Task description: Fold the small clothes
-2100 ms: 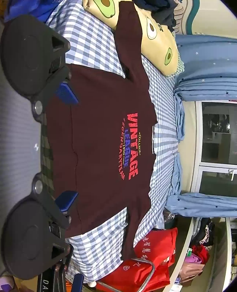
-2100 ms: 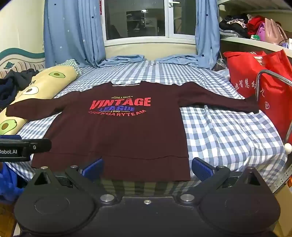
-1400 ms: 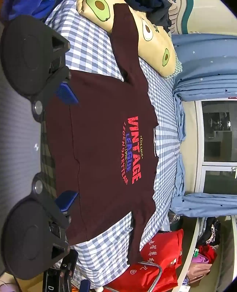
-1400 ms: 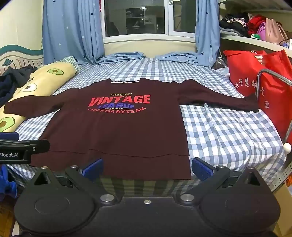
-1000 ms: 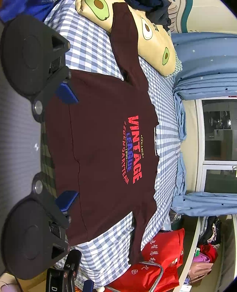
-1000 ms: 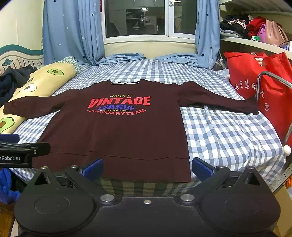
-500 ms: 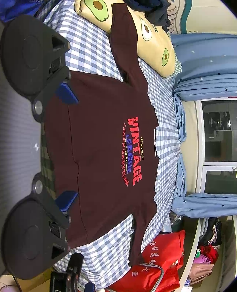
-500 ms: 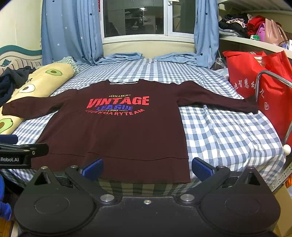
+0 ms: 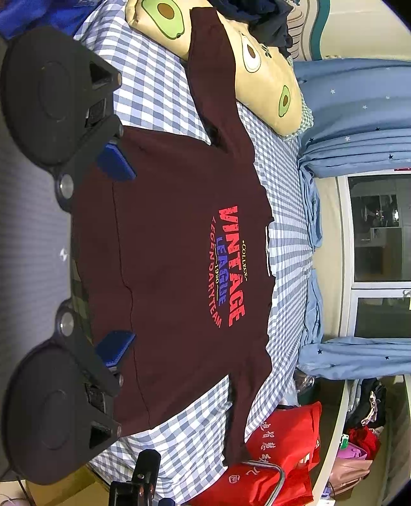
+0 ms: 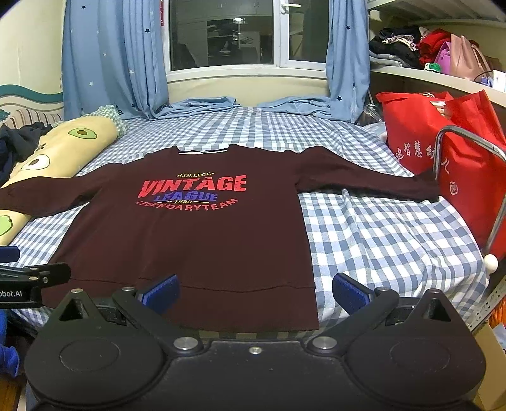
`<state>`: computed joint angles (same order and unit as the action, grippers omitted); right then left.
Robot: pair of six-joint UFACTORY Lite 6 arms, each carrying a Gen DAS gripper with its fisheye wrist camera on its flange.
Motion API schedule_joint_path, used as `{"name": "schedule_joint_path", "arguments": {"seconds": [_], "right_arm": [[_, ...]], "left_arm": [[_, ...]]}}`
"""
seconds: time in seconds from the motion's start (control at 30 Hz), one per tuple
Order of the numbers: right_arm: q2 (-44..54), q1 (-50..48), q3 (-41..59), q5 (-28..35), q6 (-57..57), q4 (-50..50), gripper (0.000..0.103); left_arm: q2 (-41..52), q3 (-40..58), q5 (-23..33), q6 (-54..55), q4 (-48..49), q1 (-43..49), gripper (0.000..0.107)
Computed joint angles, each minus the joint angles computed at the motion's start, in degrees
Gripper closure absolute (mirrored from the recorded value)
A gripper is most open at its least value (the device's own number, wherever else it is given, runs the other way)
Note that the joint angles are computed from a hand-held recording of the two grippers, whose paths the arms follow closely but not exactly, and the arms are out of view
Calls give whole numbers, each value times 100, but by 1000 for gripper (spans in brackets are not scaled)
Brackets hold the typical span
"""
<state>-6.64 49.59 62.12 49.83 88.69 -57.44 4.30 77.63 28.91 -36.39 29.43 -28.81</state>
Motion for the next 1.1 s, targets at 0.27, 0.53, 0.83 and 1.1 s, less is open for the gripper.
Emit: {"name": "schedule_joint_path", "arguments": {"seconds": [0.27, 0.53, 0.83, 1.1], "right_arm": [[45, -19, 73, -20, -30, 25, 1], [86, -3, 113, -11, -1, 9, 0], [181, -185, 234, -29, -52, -40, 1], [257, -587, 270, -233, -182, -18, 1]], "left_arm": [[50, 64, 31, -66, 60, -2, 5], [101, 122, 35, -67, 48, 38, 5], [375, 406, 22, 102, -84, 105, 5], [1004, 1110, 57, 598, -418, 166, 5]]}}
